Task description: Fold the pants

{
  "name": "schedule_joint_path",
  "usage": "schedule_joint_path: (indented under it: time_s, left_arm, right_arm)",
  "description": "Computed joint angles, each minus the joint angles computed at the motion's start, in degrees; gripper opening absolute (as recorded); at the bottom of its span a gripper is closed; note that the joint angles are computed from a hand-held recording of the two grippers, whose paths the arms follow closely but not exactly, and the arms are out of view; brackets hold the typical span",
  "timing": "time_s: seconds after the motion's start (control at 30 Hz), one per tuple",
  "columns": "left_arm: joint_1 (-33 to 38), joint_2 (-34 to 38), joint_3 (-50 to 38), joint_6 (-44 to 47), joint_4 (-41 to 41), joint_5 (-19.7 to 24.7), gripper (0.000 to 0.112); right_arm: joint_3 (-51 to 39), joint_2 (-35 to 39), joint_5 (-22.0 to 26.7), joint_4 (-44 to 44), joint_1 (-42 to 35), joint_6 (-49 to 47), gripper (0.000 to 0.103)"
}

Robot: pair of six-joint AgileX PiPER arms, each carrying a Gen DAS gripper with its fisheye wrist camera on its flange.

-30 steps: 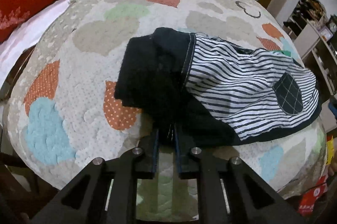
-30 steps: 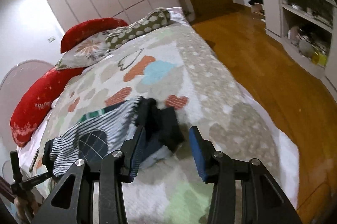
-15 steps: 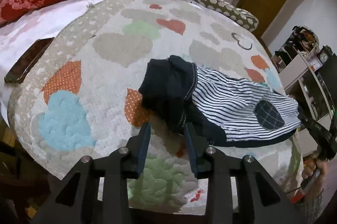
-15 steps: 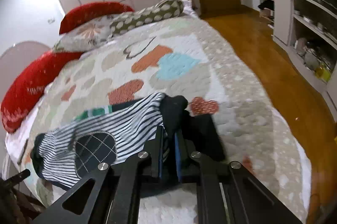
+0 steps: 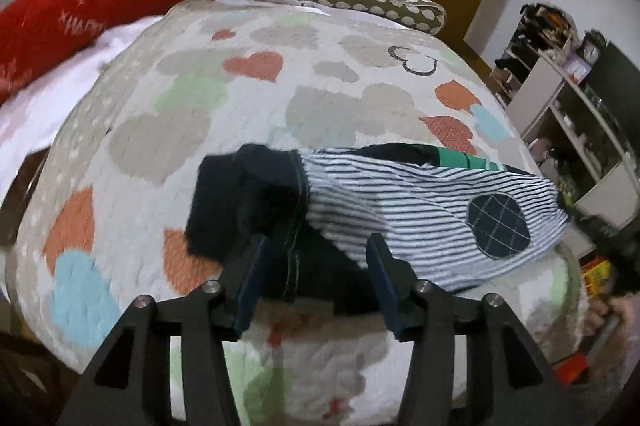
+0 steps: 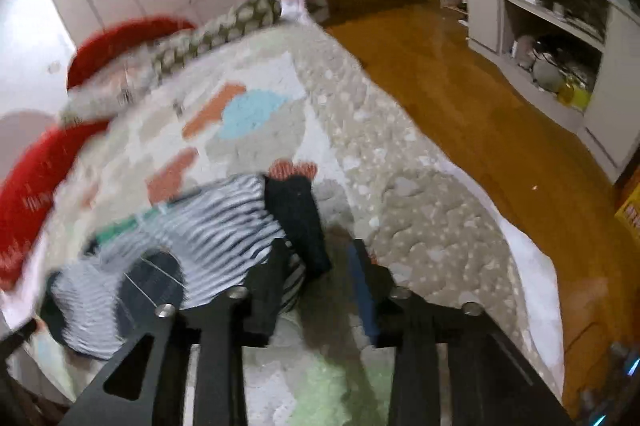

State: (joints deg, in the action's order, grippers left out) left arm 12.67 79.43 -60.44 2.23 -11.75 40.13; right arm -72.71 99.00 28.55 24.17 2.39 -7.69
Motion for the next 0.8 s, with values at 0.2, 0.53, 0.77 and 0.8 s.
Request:
schedule_joint_path:
  time_s: [0.2, 0.53, 0.77, 0.8]
  left_arm:
    - [-0.36, 5.34, 3.1, -4.19, 2.49, -4.25, 0.05]
    - [-0.96, 4.3, 9.68, -1.23, 0.74, -13.86, 0.052]
    - [-1.88, 4.38, 9.92, -3.42, 3.84, -14.63, 0.052]
    - [-1.73, 4.4, 9.95, -3.04, 3.42, -14.7, 0.052]
  right_arm:
    - [-0.64, -4.7, -0.57, 4.45, 1.5, -5.04, 0.038]
    - [-31.72, 22.39, 25.45, 30.42, 14.81, -16.51, 0.038]
    - [-46.34, 33.44, 26.71, 17.42, 18.41, -6.64, 0.032]
    - [-44.34, 32.48, 25.89, 18.92, 16.78, -7.65, 0.032]
